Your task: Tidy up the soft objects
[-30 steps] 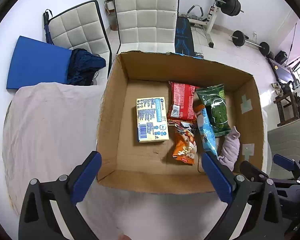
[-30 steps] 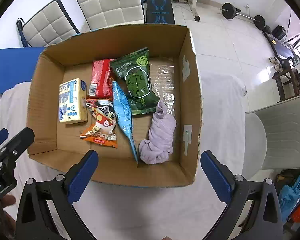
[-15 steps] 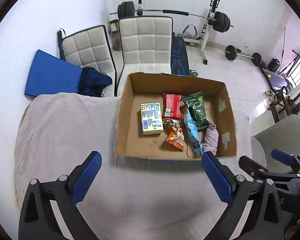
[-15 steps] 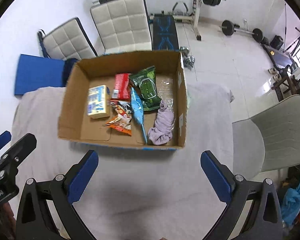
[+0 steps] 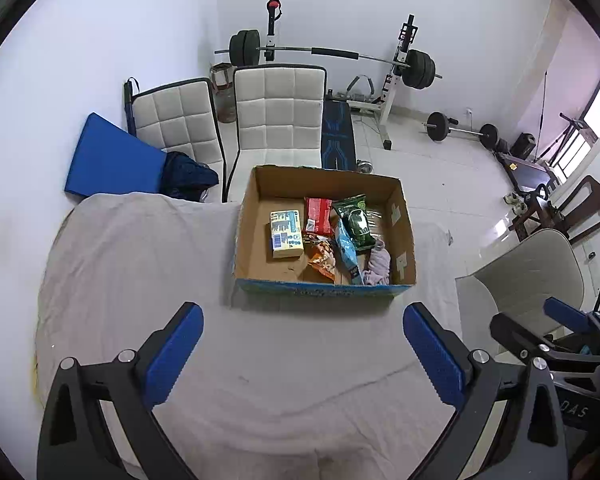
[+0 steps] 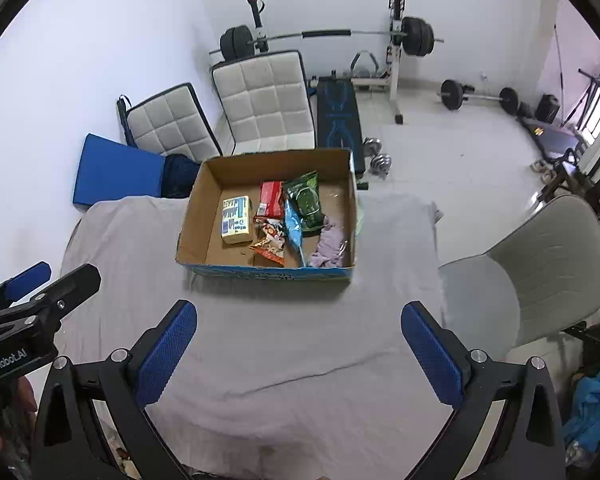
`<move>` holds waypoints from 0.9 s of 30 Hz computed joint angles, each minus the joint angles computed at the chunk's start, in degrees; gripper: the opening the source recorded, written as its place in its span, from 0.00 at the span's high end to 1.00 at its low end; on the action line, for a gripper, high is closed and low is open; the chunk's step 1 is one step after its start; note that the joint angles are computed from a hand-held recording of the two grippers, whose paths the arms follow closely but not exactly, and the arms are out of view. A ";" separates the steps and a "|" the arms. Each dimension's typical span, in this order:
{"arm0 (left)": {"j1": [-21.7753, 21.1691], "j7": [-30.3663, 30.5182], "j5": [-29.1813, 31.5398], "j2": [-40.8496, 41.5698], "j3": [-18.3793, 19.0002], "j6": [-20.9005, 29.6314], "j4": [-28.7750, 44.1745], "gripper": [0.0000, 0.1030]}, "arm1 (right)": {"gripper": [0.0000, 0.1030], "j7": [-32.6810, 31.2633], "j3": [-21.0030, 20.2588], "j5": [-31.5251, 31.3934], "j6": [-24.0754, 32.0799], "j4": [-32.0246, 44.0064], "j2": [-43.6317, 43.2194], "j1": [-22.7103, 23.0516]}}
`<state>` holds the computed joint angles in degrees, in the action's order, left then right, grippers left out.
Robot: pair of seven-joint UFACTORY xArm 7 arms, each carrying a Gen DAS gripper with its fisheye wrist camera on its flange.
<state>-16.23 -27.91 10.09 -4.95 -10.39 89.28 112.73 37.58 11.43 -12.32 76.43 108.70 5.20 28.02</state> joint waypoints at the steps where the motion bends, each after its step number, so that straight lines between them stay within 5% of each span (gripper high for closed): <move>1: -0.16 -0.40 0.42 -0.17 -0.27 0.54 0.61 0.00 | 0.00 0.10 0.12 -0.21 0.63 -0.02 -0.77 0.17; 11: -0.98 -1.84 2.91 -2.76 -2.34 4.52 2.61 0.00 | 0.00 1.37 2.35 -1.26 5.12 -0.13 -5.73 0.51; 27: -0.21 -2.12 7.32 -3.74 -3.97 1.78 0.07 0.00 | 0.00 2.90 3.09 -11.41 7.59 7.87 -1.27 3.75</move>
